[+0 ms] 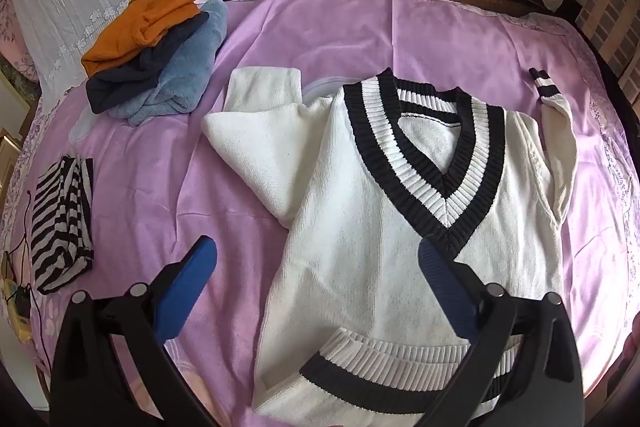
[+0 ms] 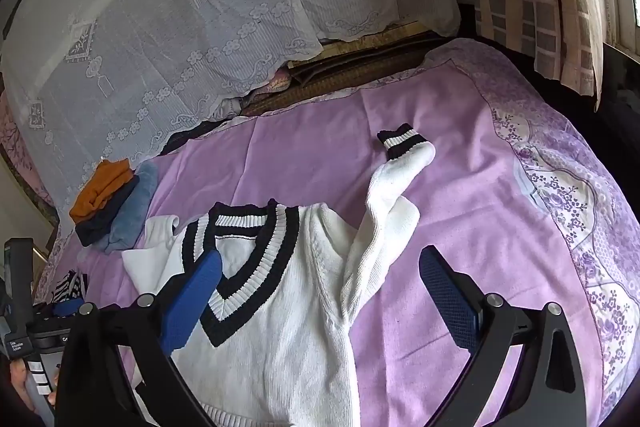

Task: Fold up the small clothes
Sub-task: 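Grasp the white sweater's sleeve cuff with the right gripper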

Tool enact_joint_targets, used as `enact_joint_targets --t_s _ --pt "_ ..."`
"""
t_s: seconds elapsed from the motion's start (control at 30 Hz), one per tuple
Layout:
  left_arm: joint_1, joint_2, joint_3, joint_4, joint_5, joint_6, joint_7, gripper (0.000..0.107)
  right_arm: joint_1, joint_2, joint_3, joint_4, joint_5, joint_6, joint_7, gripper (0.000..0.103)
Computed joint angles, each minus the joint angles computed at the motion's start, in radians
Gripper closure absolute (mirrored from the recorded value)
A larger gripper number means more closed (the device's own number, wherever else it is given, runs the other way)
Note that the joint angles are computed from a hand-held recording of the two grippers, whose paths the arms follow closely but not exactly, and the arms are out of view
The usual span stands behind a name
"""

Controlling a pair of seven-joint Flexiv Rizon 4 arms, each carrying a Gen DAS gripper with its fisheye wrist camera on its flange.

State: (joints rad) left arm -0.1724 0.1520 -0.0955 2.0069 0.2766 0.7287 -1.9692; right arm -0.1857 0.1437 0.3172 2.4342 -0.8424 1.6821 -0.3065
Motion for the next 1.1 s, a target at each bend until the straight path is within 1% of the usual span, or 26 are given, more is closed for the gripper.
enact_joint_targets --t_s 0.13,0.2,0.23,0.3,0.33,0.37,0.4,0.43,0.47,0.5,0.53,0.57,0.6,0.67,0.7,0.73,0.8,0.83,0.87,0.9,0.93,1.0,1.03,1.07,1.1 --pt "0.002 -0.01 0.001 -0.002 -0.004 -0.012 0.001 0.008 0.005 -0.018 -0.008 -0.005 -0.002 0.007 -0.011 0.004" --pt "0.003 -0.014 0.002 -0.001 0.001 -0.019 -0.005 0.008 0.039 -0.035 -0.037 -0.005 0.035 0.01 -0.053 0.004" --pt "0.004 -0.017 0.003 0.001 0.003 -0.025 -0.008 0.008 0.04 -0.05 -0.047 -0.011 0.037 0.013 -0.065 0.004" --pt "0.007 -0.021 0.005 0.003 0.009 -0.04 -0.02 0.008 0.004 -0.095 -0.063 -0.037 -0.03 0.024 -0.032 0.004" --pt "0.009 -0.024 0.007 0.004 0.011 -0.048 -0.026 0.008 0.006 -0.113 -0.077 -0.055 -0.059 0.019 -0.003 0.004" --pt "0.011 -0.027 0.009 0.004 0.013 -0.056 -0.032 0.008 -0.005 -0.145 -0.117 -0.072 -0.11 0.053 0.026 0.004" --pt "0.013 -0.03 0.01 0.004 0.017 -0.065 -0.04 0.008 0.004 -0.169 -0.139 -0.093 -0.105 0.054 0.029 0.004" --pt "0.015 -0.034 0.011 0.003 0.022 -0.076 -0.047 0.008 0.023 -0.192 -0.178 -0.117 -0.128 0.055 0.05 0.004" --pt "0.017 -0.039 0.012 0.0 0.029 -0.086 -0.056 0.008 0.031 -0.215 -0.188 -0.147 -0.119 0.033 0.044 0.004" --pt "0.019 -0.045 0.012 -0.004 0.037 -0.098 -0.065 0.008 0.036 -0.237 -0.167 -0.184 -0.048 -0.017 -0.018 0.004" --pt "0.02 -0.052 0.013 -0.007 0.041 -0.108 -0.073 0.008 0.029 -0.266 -0.122 -0.231 0.045 -0.076 -0.104 0.004" --pt "0.021 -0.058 0.016 -0.008 0.042 -0.116 -0.082 0.008 0.034 -0.299 -0.096 -0.283 0.102 -0.133 -0.169 0.004" --pt "0.022 -0.065 0.019 -0.01 0.041 -0.123 -0.089 0.008 0.04 -0.329 -0.066 -0.349 0.166 -0.241 -0.258 0.004" --pt "0.023 -0.077 0.024 -0.015 0.039 -0.139 -0.1 0.008 0.094 -0.394 -0.068 -0.461 0.181 -0.421 -0.327 0.004" --pt "0.022 -0.083 0.026 -0.019 0.039 -0.147 -0.102 0.008 0.14 -0.42 -0.084 -0.502 0.19 -0.545 -0.365 0.004" --pt "0.022 -0.089 0.028 -0.022 0.042 -0.152 -0.103 0.008 0.158 -0.447 -0.082 -0.541 0.196 -0.603 -0.36 0.004" --pt "0.02 -0.098 0.031 -0.028 0.046 -0.162 -0.104 0.008 0.191 -0.492 -0.096 -0.575 0.247 -0.639 -0.361 0.005" --pt "0.019 -0.102 0.034 -0.028 0.045 -0.162 -0.101 0.008 0.204 -0.501 -0.11 -0.573 0.262 -0.649 -0.35 0.011" --pt "0.019 -0.104 0.036 -0.028 0.045 -0.164 -0.098 0.008 0.209 -0.5 -0.123 -0.557 0.282 -0.638 -0.34 0.02" --pt "0.018 -0.108 0.038 -0.029 0.043 -0.165 -0.094 0.008 0.192 -0.506 -0.113 -0.543 0.351 -0.589 -0.357 0.055" --pt "0.018 -0.11 0.041 -0.028 0.041 -0.163 -0.088 0.008 0.153 -0.505 -0.078 -0.529 0.462 -0.534 -0.407 0.085" --pt "0.017 -0.118 0.043 -0.031 0.038 -0.164 -0.078 0.008 0.05 -0.477 0.011 -0.475 0.703 -0.353 -0.502 0.087" --pt "0.016 -0.121 0.044 -0.032 0.037 -0.164 -0.074 0.008 0.028 -0.442 0.021 -0.437 0.775 -0.278 -0.536 0.087" --pt "0.015 -0.125 0.044 -0.034 0.034 -0.164 -0.072 0.008 0.024 -0.391 -0.002 -0.376 0.781 -0.198 -0.531 0.088" --pt "0.012 -0.127 0.043 -0.035 0.033 -0.162 -0.072 0.008 0.036 -0.337 -0.045 -0.316 0.786 -0.139 -0.515 0.088"
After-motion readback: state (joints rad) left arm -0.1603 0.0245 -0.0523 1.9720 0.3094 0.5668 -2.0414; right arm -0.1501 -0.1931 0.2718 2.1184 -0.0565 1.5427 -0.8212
